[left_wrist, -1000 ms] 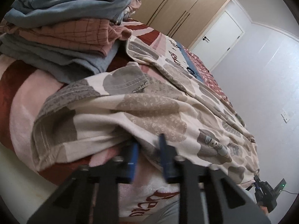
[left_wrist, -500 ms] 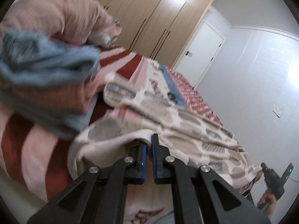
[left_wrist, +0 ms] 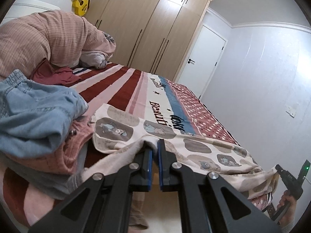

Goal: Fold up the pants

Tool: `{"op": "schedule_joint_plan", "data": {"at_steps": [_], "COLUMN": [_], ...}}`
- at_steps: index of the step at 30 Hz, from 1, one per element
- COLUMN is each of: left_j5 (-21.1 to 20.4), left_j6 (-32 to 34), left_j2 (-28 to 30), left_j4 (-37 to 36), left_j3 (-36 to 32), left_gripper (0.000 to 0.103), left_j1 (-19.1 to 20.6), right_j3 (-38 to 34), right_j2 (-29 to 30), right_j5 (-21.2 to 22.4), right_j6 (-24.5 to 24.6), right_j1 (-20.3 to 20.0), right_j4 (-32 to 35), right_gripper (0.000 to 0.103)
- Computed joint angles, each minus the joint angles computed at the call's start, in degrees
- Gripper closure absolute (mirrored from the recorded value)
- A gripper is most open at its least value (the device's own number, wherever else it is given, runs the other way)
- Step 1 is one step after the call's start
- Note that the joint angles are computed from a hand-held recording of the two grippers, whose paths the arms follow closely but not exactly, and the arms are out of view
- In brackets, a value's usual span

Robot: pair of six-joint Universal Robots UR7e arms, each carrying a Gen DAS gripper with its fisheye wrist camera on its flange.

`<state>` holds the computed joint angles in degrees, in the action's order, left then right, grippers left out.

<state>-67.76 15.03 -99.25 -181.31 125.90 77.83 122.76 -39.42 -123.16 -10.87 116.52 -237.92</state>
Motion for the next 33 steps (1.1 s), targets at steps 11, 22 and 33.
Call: {"op": "schedule_joint_plan", "data": {"at_steps": [11, 22, 33], "left_j5": [2.84, 5.77, 11.86], "left_j6": [3.01, 5.04, 11.44], "left_j2": [9.98, 25.4, 28.4], "left_j4": [2.06, 8.06, 12.03], "left_j3": [-11.53, -27.76, -32.07], "left_gripper": [0.1, 0.099, 0.022], "left_j1": [0.08, 4.07, 2.84], "right_j3": [-13.91, -30.43, -32.3], "right_j2": [-0.37, 6.49, 7.81], "right_j5": [-0.51, 0.06, 0.73], "right_j6": [-7.69, -12.21, -8.17], "right_j1": [-0.61, -5.39, -8.1], "right_j4": [13.96, 29.54, 39.69], "right_gripper": [0.101, 0.102, 0.052]}}
